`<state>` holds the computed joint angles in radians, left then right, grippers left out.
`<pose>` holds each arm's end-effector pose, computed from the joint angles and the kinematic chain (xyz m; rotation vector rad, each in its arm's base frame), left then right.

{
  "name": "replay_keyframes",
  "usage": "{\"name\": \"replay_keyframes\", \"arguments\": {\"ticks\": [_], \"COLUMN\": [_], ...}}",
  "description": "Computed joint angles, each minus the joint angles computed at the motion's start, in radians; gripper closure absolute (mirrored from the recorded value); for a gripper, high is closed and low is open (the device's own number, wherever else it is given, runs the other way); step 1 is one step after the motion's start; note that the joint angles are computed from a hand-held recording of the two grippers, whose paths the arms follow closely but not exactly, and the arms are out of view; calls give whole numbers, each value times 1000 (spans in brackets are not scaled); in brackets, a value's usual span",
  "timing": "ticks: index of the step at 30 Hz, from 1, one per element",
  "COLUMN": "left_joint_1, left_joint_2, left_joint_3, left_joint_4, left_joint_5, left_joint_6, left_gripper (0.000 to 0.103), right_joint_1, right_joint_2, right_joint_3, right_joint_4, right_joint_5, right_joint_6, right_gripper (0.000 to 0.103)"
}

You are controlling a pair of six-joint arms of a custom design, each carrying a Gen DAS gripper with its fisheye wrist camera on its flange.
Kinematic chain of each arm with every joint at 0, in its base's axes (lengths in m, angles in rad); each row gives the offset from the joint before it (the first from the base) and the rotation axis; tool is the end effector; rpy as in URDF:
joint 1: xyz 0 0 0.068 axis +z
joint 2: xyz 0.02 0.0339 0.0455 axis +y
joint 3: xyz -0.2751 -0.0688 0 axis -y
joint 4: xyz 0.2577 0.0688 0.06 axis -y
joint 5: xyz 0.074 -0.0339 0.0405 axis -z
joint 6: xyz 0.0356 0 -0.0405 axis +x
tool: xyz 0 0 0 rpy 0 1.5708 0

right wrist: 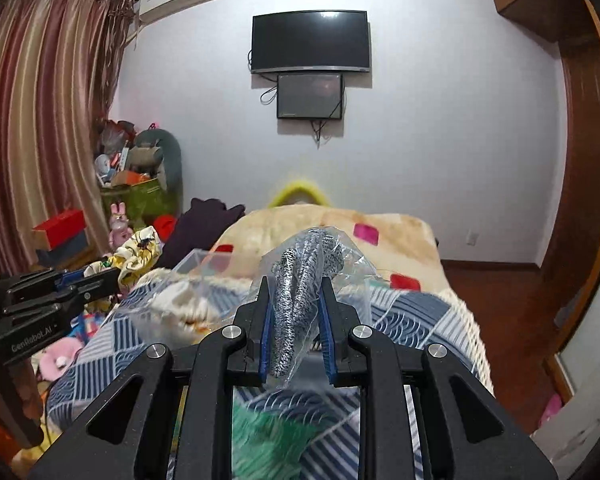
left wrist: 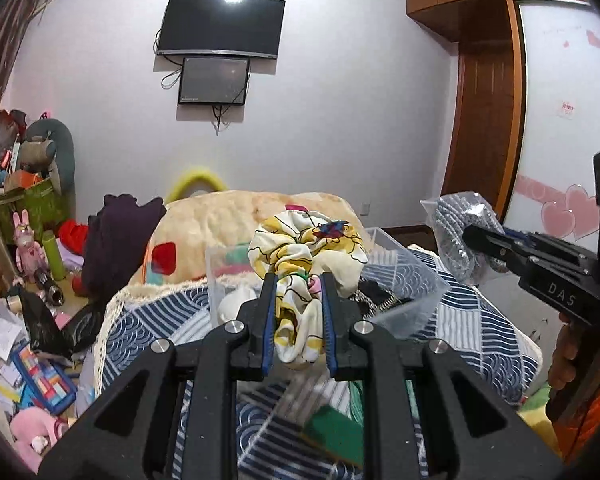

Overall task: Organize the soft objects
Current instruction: 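Drop the scrunchie into the box with the left tool while the right tool drops the sequin pouch in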

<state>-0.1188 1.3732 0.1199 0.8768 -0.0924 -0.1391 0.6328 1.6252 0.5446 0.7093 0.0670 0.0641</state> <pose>0.2042 -0.0211 0.1169 -0.0809 1.9448 -0.0809 0.2524 0.1822 0.1494 -0.5071 1.8953 0.3961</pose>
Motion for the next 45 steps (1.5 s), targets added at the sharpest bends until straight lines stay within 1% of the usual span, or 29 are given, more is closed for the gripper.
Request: {"name": "replay_keyframes", "arguments": {"ticks": [2,6,10,15,21,24,25,30,31,34,36,38,40,42,45], "left_joint_1": [12,58,83,94,69,64,62,61,61,54,51,52,47,43,32], "left_joint_2": [79,206,321,422,505,524,526,518,512,496,483,470,453,431,382], "left_joint_3": [38,113,184,271,316,340,344,343,339,325,313,301,286,272,237], "left_joint_4": [28,33,35,-9,2,-25,-30,-50,-53,-55,-55,-54,-56,-62,-62], "left_joint_5": [-3,59,85,128,100,90,87,90,94,89,83,89,84,80,66], "left_joint_6": [9,0,7,4,18,15,13,2,0,0,0,-2,-5,-6,-5], "left_gripper": [84,84,84,84,83,79,79,64,63,61,60,60,59,58,57], "right_joint_1": [-1,-4,-13,-25,-28,-25,-21,-39,-40,-38,-41,-47,-40,-36,-32], "right_joint_2": [30,91,169,245,303,329,336,319,318,306,305,291,269,244,199], "right_joint_3": [39,107,177,242,287,314,316,314,315,305,300,286,260,231,184], "right_joint_4": [-10,-35,-77,-139,-191,-221,-227,-255,-259,-263,-259,-253,-232,-207,-167], "right_joint_5": [9,18,21,14,6,5,14,-15,-15,-9,-16,-33,-25,-19,-26], "right_joint_6": [0,6,-1,-5,-16,-31,-34,-28,-28,-41,-46,-51,-62,-70,-73], "right_gripper": [85,85,85,85,85,85,85,83,83,79,70,65,62,52,46]}}
